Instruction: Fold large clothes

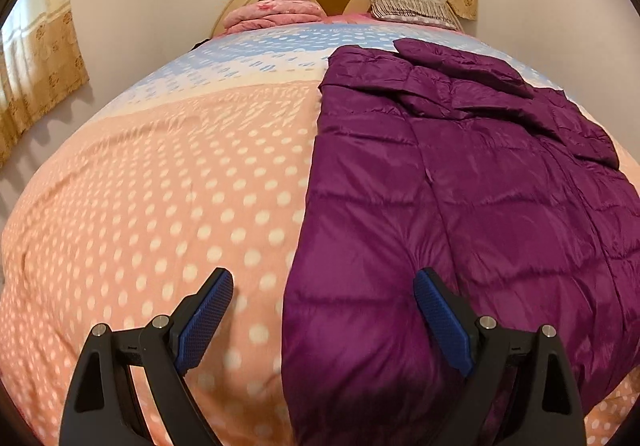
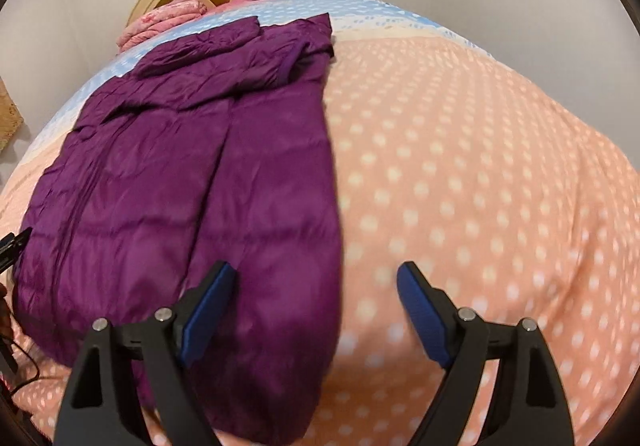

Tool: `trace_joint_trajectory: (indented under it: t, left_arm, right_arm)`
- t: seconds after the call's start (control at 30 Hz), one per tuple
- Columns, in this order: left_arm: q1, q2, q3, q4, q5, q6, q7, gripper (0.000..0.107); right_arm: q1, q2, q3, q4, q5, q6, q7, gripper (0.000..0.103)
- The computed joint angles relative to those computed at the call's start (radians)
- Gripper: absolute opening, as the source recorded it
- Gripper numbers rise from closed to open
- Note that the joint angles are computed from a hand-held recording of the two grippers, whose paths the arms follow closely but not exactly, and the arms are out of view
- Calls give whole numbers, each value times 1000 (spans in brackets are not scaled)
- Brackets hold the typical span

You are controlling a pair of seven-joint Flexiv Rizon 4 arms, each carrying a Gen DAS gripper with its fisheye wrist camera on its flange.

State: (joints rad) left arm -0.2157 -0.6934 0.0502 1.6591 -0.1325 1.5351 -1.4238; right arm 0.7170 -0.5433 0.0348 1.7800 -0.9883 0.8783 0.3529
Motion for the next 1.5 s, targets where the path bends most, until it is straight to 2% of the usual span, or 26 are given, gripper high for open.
trace_joint_trajectory:
  t: [0.2, 0.27, 0.3, 0.37, 0.4, 0.43, 0.47, 0.5, 0.53, 0.57, 0.67, 0.7, 0.77, 0.93, 1.0, 1.07, 1.1, 1.13, 1.17, 1.2, 1.27, 1.33, 1.37, 1.43, 1.47, 1.5]
  left_arm:
    - [29, 60, -43, 131, -4, 88, -8, 92]
    - [35, 72, -56, 153, -8, 97, 0, 91]
    - [41, 78, -68, 164, -11, 94, 6, 87]
    - [76, 92, -116, 186, -18, 91, 27, 78]
    - [106, 97, -156, 197, -20, 91, 48, 69]
    - [142, 101, -204, 208, -23, 92, 72, 55]
    - [194, 103, -270, 221, -31, 87, 102, 47]
    - [236, 106, -323, 233, -40, 85, 128, 27]
    - [251, 110, -344, 241, -43, 94, 146, 11]
    - [280, 115, -380, 253, -39, 108, 174, 8]
    - [330, 137, -444, 285, -26, 168, 218, 4]
    - [376, 144, -495, 303, -17, 194, 226, 4]
    - [416, 158, -537, 320, 5, 230, 222, 4]
    - [600, 203, -717, 368, 98, 272, 175, 3]
    - [731, 236, -855, 404, 138, 293, 143, 3]
    - [833, 262, -961, 417, 185, 308, 108, 3]
    - [870, 283, -992, 417, 227, 337, 68, 3]
    - [880, 292, -990, 399, 282, 336, 16, 3]
    - [861, 306, -955, 376, 323, 349, -39, 3]
    - [814, 307, -888, 324, 390, 339, -119, 3]
    - [675, 279, -725, 217, 474, 319, -191, 3]
    - [535, 177, -596, 54, 515, 235, -206, 3]
    - [465, 147, -518, -15, 551, 205, -249, 3]
    - [325, 29, -392, -175, 476, 156, -168, 3]
    - [256, -5, -311, -220, 432, 167, -150, 4]
    - [194, -57, -254, -282, 334, 162, -68, 4]
  right_arm:
    - [20, -9, 14, -6, 21, -5, 21, 85]
    - [21, -7, 21, 2, 37, 5, 33, 80]
    - [28, -7, 25, 6, 44, 8, 44, 79]
    - [21, -12, 29, 19, 55, 65, 59, 66]
    - [12, -16, 25, 31, 49, 128, 76, 61]
    - [14, -13, 9, 45, 28, 169, 101, 52]
    - [21, -8, -15, 58, -8, 202, 133, 47]
    - [17, -7, -25, 68, -31, 237, 145, 43]
    - [11, -6, -27, 75, -41, 270, 147, 29]
    - [8, -1, -31, 81, -53, 292, 147, 15]
    - [23, 32, -34, 83, -85, 262, 118, 8]
    - [30, 42, -36, 83, -107, 250, 126, 8]
    - [35, 69, -38, 90, -166, 232, 159, 7]
    - [21, 152, -19, 118, -342, 172, 272, 7]
    - [15, 190, -2, 121, -400, 133, 314, 7]
    - [16, 237, 21, 122, -459, 74, 341, 7]
    - [14, 253, 31, 120, -487, 49, 344, 7]
    - [15, 271, 43, 116, -511, 12, 338, 7]
    - [14, 286, 53, 110, -539, -24, 337, 7]
    - [5, 295, 59, 103, -574, -39, 348, 7]
    - [-26, 289, 62, 76, -619, -51, 345, 7]
    - [-75, 247, 48, 30, -670, -23, 357, 7]
    - [-106, 217, 40, 2, -683, 8, 369, 7]
    - [-149, 147, 27, -63, -679, 38, 355, 7]
    - [-165, 101, -6, -107, -660, 86, 345, 7]
    - [-183, 83, -7, -119, -655, 97, 363, 7]
